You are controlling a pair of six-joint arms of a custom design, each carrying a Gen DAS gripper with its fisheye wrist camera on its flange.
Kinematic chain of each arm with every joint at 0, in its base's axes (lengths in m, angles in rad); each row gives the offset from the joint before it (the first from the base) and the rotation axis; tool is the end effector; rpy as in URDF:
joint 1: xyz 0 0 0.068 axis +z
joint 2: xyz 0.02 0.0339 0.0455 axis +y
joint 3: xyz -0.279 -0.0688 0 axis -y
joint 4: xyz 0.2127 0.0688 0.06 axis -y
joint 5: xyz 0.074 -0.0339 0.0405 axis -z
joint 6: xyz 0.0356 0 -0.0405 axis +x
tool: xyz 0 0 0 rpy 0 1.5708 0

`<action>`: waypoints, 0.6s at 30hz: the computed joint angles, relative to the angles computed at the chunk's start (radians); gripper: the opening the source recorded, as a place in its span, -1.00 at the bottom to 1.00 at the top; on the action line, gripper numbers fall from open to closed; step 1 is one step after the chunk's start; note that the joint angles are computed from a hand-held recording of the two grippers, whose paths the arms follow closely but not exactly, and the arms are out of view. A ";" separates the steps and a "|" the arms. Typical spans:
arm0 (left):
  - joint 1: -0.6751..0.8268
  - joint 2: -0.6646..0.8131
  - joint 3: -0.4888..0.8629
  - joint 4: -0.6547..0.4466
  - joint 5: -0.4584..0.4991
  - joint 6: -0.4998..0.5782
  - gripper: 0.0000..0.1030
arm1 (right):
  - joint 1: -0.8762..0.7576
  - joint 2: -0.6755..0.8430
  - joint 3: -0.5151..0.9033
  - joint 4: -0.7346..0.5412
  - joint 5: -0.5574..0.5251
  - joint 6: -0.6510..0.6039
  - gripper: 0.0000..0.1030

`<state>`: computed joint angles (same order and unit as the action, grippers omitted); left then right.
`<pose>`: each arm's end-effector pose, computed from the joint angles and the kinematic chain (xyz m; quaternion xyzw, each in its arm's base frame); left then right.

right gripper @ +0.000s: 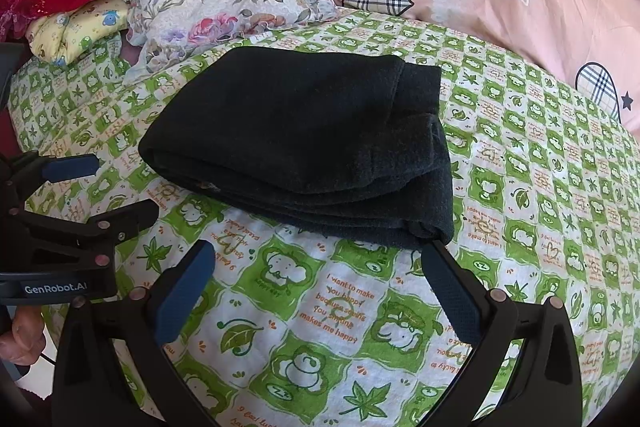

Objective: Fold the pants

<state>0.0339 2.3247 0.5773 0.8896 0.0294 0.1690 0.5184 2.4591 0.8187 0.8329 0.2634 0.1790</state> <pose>0.3042 0.0093 0.0141 0.0684 0.9345 0.0216 0.3486 0.3142 0.1686 -0.0052 -0.1072 0.9151 0.0116 0.3886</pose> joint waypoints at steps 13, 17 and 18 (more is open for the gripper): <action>-0.005 0.013 0.024 -0.025 -0.055 0.008 0.77 | -0.002 -0.008 -0.006 0.002 -0.014 0.015 0.99; -0.004 0.017 0.032 -0.035 -0.055 0.015 0.77 | -0.005 -0.012 -0.002 -0.010 -0.017 0.019 0.99; -0.004 0.018 0.033 -0.037 -0.054 0.016 0.77 | -0.008 -0.011 -0.002 -0.009 -0.020 0.017 0.99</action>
